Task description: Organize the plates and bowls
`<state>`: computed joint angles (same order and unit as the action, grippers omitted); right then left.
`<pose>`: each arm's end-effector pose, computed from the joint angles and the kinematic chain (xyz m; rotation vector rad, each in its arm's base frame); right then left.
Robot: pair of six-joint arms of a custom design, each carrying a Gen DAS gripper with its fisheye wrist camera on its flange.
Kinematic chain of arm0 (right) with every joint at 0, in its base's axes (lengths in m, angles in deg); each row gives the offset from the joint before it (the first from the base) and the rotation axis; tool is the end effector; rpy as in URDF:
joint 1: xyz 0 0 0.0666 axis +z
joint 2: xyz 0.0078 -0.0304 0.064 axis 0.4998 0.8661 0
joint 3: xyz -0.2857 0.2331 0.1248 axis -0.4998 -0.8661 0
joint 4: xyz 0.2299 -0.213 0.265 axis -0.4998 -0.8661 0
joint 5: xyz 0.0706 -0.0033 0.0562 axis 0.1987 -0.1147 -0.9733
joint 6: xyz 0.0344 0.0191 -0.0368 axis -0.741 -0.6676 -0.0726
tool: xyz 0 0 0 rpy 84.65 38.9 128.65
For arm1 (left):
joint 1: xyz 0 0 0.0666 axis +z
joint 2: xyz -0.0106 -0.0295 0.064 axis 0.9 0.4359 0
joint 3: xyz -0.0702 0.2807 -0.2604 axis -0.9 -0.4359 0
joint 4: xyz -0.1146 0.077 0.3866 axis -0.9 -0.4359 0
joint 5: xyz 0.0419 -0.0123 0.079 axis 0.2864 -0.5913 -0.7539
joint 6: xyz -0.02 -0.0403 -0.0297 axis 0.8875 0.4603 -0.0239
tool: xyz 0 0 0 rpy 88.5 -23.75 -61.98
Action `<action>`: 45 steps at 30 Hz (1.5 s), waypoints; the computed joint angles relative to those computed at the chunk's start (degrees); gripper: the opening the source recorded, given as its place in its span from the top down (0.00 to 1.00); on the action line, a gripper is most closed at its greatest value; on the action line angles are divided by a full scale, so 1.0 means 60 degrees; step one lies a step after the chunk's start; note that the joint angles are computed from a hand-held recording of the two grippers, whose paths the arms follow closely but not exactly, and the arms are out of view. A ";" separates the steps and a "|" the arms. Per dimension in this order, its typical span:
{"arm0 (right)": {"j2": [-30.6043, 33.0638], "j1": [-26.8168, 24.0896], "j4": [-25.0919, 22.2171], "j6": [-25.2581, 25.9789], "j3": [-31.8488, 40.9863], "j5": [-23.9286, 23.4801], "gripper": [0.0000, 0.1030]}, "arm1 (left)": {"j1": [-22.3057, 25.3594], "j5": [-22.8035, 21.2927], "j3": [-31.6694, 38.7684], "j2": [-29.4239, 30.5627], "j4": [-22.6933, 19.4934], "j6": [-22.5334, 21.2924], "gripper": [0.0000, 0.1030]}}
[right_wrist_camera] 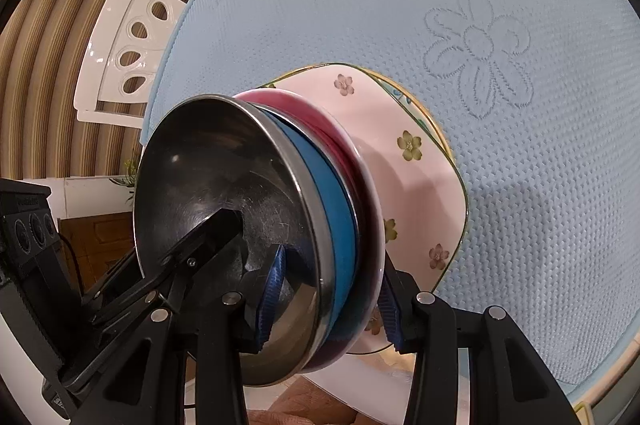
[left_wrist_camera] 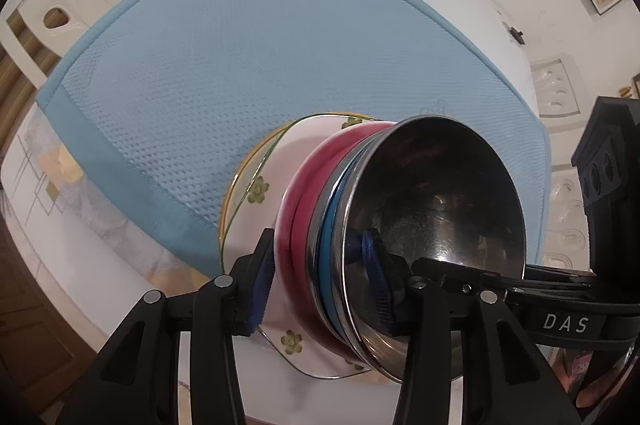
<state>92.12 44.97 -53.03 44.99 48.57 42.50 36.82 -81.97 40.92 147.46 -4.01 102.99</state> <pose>0.5523 0.1652 0.3668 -0.0491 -3.0012 -0.7948 0.4985 -0.2624 0.4042 -0.0466 2.8529 -0.3787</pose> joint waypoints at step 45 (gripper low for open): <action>-0.3006 0.1274 0.1602 0.2955 -0.2205 0.4003 0.00 | -0.0518 -0.2163 -0.1307 -0.1655 0.0453 -0.2007 0.01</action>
